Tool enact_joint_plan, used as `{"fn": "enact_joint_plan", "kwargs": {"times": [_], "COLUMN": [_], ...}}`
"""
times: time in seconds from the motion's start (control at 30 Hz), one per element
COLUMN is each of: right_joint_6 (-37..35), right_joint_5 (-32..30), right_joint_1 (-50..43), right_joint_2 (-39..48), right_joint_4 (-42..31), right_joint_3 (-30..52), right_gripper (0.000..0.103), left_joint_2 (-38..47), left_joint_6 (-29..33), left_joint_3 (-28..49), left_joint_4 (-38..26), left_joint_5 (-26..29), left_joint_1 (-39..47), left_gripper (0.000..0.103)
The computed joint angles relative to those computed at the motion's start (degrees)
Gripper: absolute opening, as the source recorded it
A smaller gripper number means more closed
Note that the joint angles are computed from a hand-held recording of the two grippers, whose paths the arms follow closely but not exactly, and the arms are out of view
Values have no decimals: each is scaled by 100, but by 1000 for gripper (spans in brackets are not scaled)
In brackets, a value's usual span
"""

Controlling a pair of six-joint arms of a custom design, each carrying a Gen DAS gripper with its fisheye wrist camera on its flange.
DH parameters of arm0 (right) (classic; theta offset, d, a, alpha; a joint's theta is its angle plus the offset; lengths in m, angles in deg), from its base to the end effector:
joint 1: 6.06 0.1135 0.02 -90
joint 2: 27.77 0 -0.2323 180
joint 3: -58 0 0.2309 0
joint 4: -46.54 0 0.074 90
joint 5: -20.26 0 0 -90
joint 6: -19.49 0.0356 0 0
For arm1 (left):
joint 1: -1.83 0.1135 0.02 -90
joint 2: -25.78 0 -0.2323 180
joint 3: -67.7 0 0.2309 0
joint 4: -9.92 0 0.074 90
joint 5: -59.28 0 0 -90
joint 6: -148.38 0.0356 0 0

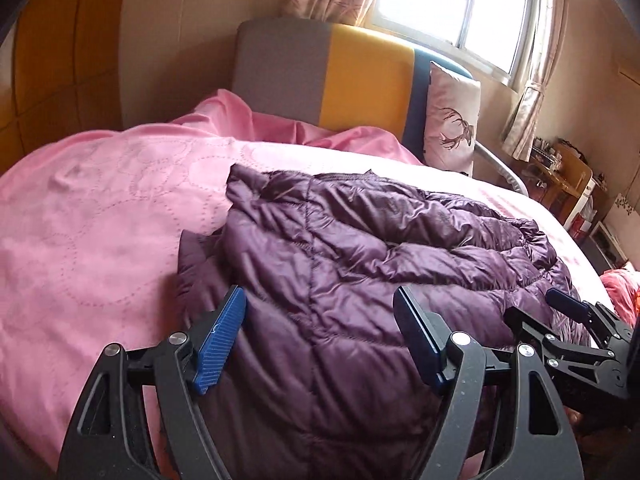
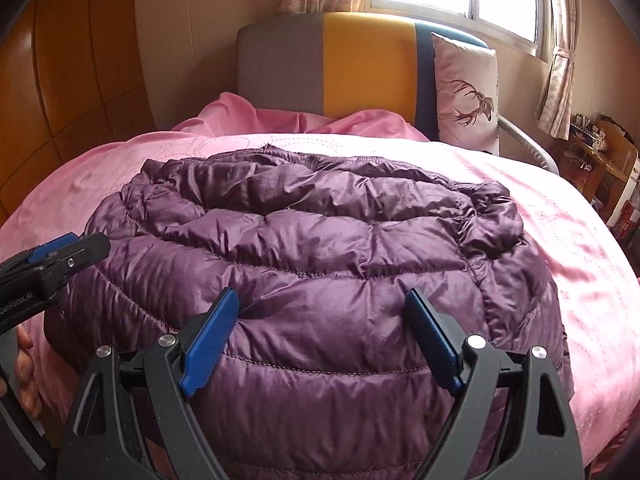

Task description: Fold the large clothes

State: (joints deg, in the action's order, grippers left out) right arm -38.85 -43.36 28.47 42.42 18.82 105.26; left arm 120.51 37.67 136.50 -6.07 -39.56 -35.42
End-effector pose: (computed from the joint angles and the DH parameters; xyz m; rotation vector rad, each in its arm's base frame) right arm 0.1911 0.1123 0.1602 0.1367 2.3321 -0.0026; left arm 0.2644 -0.1942 0.1711 0.2540 2.3023 -0.3438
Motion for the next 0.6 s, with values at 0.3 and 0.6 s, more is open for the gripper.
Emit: {"fn": "enact_joint_plan", "kwargs": {"times": [0.3, 0.6], "right_joint_6": [6, -6], "right_joint_5": [-153, -525], "right_joint_1": [-123, -385], "right_joint_2": [385, 761], "right_joint_4": [232, 759], "right_joint_3": [-55, -284], "right_gripper": [86, 86], "left_joint_2": [102, 526], "left_joint_6": [-18, 109], "left_joint_3": [-272, -270], "left_joint_4": [256, 506], "left_joint_5": [337, 635], "left_joint_1": [214, 336], "left_gripper": [75, 75]}}
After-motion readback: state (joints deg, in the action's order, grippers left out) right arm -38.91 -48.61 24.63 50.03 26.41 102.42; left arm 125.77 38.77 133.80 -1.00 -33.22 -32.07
